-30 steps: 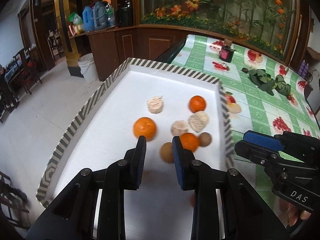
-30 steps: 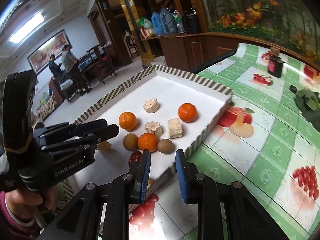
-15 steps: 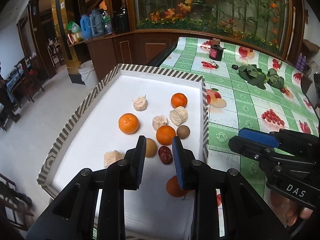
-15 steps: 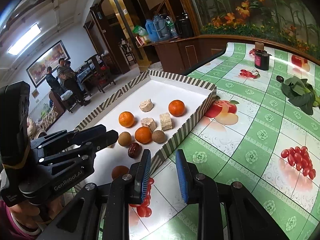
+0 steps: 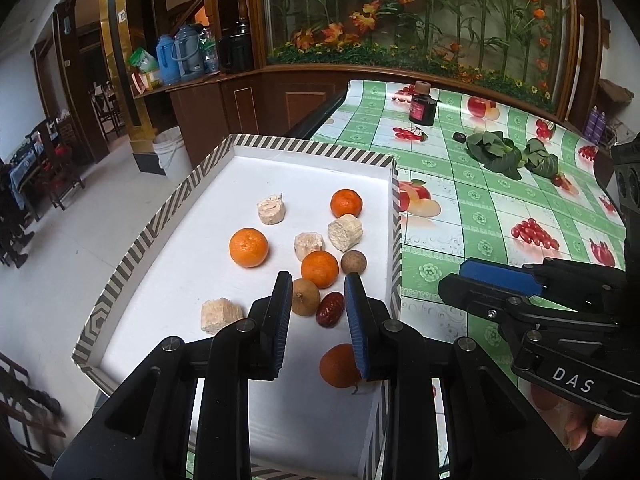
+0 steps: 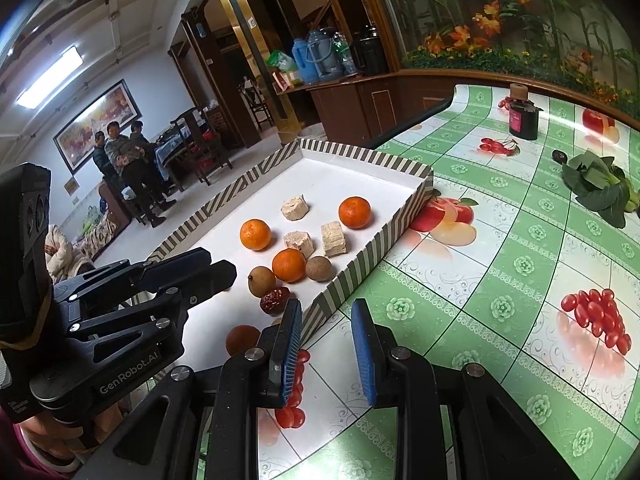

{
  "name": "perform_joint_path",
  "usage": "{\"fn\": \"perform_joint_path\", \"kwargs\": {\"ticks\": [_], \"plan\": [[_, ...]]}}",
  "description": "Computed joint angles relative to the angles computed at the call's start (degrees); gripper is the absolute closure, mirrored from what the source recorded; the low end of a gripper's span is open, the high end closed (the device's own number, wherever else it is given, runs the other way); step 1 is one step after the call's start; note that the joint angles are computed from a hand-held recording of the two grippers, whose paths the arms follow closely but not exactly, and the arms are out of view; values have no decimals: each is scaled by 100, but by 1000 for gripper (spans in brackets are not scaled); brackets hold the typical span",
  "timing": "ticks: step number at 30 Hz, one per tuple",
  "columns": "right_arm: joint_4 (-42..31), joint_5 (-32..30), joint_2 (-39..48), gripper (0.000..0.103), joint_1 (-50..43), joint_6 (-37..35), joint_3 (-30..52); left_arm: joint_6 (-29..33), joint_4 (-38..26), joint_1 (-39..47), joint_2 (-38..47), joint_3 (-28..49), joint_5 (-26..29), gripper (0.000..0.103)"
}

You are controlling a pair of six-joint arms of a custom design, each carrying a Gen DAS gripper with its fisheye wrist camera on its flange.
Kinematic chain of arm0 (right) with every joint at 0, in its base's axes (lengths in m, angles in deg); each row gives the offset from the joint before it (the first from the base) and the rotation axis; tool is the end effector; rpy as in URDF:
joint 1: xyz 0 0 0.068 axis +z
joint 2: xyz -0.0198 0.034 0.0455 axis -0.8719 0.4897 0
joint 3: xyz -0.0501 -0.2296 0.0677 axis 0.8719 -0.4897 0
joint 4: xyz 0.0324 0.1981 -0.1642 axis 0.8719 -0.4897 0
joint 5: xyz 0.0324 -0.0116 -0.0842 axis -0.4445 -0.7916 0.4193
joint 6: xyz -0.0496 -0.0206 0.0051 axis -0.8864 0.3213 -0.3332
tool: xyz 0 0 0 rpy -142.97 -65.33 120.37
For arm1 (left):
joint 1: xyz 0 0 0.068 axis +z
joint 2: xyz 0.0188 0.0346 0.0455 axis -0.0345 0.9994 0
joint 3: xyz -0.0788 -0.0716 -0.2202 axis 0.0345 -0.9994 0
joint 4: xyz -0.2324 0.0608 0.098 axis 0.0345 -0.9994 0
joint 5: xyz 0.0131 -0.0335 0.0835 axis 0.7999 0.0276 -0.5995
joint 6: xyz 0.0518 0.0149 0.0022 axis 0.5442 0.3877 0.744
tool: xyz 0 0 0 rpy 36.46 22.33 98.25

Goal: Organize fruits
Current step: 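Open both tools to drop the kiwi and ball into the tray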

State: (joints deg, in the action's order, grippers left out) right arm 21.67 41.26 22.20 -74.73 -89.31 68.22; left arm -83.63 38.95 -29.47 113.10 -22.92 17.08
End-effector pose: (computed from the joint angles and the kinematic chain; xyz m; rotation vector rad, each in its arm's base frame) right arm 0.1578 -0.0227 0.2053 -0.1421 2.3014 0.3533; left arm 0.1448 -0.0723 0.2880 0.4761 2.2909 -0.1641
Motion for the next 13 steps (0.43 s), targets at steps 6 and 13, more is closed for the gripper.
{"fn": "perform_joint_path", "kwargs": {"ticks": [6,13], "plan": [[16,77,18,79,75,7,-41,-69,28,-42,-60,-21,-56,77],[-17,-7,59,79,-57,-88,-14,-99,33,-37,-127,-37,-88,77]]}}
